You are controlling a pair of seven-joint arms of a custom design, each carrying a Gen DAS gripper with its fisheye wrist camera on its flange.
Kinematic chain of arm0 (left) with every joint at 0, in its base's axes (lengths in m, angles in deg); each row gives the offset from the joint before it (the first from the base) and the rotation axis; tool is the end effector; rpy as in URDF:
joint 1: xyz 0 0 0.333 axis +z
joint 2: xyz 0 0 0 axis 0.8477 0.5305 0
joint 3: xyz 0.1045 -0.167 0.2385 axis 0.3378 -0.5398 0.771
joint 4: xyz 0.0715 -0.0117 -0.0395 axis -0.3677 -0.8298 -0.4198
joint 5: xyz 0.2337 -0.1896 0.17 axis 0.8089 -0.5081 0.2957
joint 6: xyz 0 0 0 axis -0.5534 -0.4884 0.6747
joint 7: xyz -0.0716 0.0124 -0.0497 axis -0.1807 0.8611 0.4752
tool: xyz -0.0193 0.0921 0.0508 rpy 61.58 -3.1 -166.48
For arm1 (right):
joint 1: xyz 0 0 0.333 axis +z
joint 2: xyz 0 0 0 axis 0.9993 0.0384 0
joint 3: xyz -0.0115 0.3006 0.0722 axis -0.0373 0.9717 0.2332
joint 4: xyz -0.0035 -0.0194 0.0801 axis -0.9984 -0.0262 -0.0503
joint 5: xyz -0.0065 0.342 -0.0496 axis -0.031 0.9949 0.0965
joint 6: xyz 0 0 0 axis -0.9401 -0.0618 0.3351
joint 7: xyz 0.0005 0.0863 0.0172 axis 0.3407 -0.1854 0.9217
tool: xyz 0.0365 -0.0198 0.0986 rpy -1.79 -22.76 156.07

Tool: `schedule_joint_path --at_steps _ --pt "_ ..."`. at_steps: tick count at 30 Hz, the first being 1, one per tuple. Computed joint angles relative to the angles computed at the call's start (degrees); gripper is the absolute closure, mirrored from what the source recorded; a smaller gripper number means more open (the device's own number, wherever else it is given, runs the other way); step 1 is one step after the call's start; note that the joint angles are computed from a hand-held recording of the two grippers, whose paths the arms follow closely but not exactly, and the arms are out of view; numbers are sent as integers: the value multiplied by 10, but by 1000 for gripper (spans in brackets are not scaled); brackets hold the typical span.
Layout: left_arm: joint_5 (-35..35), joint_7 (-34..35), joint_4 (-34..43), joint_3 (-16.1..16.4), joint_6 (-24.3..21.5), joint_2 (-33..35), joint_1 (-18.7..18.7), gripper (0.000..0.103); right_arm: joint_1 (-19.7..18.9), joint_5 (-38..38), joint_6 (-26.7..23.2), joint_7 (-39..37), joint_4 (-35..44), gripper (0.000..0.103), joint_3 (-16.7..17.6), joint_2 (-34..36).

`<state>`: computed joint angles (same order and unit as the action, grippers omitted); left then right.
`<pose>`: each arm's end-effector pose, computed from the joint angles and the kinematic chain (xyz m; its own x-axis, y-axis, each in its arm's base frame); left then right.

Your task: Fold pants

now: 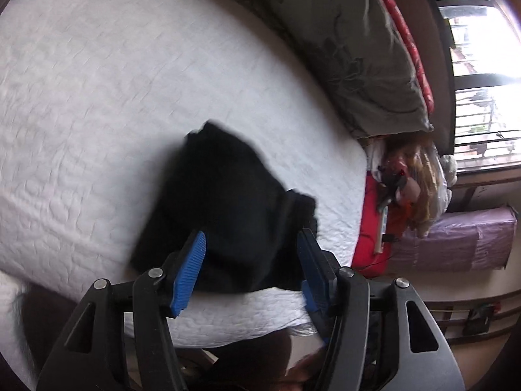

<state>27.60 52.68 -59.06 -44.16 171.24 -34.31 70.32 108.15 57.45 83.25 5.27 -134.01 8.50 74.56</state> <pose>0.5571 0.0413 0.5556 0.1753 -0.7224 0.6688 -0.9552 -0.2894 -0.0622 0.4807 0.1658 0.4647 -0.1560 -0.6361 -0.7557 -0.7751 0.5530 -0.3055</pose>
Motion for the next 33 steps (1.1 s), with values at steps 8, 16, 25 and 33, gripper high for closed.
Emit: schedule_joint_path --at_steps 8,16,25,33 --pt "21 -53 24 -21 23 38 -20 46 -11 -132 21 101 39 42 -3 23" --pt "98 -124 120 -40 39 118 -33 46 -1 -549 -17 392 89 56 -35 87" --pt "41 -68 111 -70 8 114 23 46 -75 -317 -40 242 70 61 21 89" --pt "-52 10 -77 -1 10 -22 37 41 -58 -272 -63 123 61 49 0 26"
